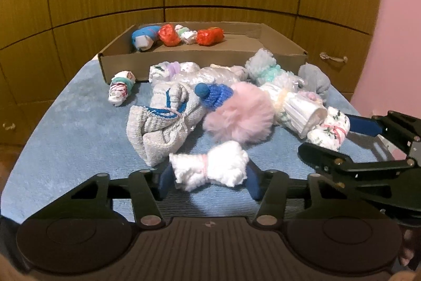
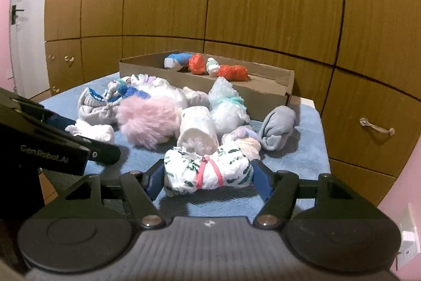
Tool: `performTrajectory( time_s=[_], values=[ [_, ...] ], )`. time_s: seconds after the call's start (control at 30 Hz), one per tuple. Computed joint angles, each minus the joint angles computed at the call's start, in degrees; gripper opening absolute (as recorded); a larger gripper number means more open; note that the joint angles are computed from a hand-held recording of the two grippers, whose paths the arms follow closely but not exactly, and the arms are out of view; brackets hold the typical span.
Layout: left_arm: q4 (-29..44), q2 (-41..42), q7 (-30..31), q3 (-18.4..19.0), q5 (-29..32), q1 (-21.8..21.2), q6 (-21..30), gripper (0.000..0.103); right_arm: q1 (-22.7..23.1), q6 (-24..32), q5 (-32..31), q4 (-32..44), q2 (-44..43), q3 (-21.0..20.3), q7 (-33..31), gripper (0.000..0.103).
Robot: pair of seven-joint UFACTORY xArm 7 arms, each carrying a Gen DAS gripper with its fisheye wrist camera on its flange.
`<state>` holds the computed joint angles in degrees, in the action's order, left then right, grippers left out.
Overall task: Organize objects
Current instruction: 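Grasp the white fluffy sock with left while right grasps the floral white bundle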
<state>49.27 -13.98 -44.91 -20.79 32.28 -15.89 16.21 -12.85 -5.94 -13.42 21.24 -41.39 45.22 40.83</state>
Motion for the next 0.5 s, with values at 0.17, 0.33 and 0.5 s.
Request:
performTrajectory(
  time_s=[0.17, 0.33, 0.5],
  values=[
    [-1.2, -0.3, 4.1, 1.4, -1.6, -1.0, -2.4, 0.057, -0.6, 2.5, 0.9, 0.8, -2.4, 2.3, 3.9, 0.064],
    [-2.6, -1.0, 9.2, 2.0, -3.3, -1.0, -4.6, 0.055, -2.0, 4.7, 0.7, 1.9, -4.8, 4.8, 9.6, 0.064],
    [-3.6, -1.7, 14.7, 2.9, -6.9, -1.6, -5.9, 0.055, -2.1, 6.1, -0.7, 2.6, -6.1, 5.7, 14.6, 0.064]
  ],
)
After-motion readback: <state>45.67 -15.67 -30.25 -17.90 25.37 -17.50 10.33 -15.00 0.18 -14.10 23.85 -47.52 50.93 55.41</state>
